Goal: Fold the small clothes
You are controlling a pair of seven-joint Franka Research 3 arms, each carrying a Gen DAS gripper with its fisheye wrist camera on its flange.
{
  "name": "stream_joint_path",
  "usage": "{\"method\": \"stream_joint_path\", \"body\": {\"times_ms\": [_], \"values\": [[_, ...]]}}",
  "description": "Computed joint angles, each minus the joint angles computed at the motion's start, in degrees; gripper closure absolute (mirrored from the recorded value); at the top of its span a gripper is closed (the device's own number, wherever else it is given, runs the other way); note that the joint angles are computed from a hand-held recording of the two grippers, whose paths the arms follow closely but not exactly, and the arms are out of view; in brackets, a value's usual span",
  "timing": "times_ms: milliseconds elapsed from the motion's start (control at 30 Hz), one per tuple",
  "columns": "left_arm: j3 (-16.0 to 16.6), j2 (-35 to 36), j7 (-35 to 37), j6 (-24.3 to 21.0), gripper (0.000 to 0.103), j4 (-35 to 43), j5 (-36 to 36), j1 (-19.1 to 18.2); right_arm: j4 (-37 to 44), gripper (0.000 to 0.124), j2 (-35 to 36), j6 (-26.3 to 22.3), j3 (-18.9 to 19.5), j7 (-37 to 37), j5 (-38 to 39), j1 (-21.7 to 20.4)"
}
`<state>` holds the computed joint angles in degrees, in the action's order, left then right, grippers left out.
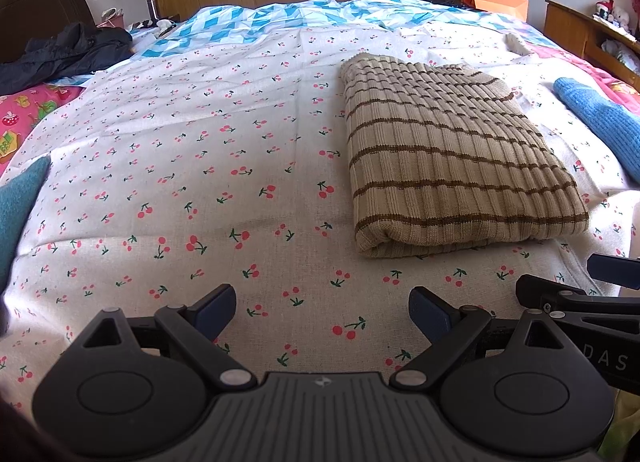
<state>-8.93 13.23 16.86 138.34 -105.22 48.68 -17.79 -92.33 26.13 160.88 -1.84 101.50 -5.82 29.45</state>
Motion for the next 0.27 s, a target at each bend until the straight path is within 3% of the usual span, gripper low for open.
{"method": "stream_joint_path", "body": {"times_ms": [267], "values": [[0.0,0.2,-0.1,-0.7,0.006,0.4,0.2,-0.3,-0.1,0.051,0.0,0.1,-0.1,0.0,-0.1,0.0]]}}
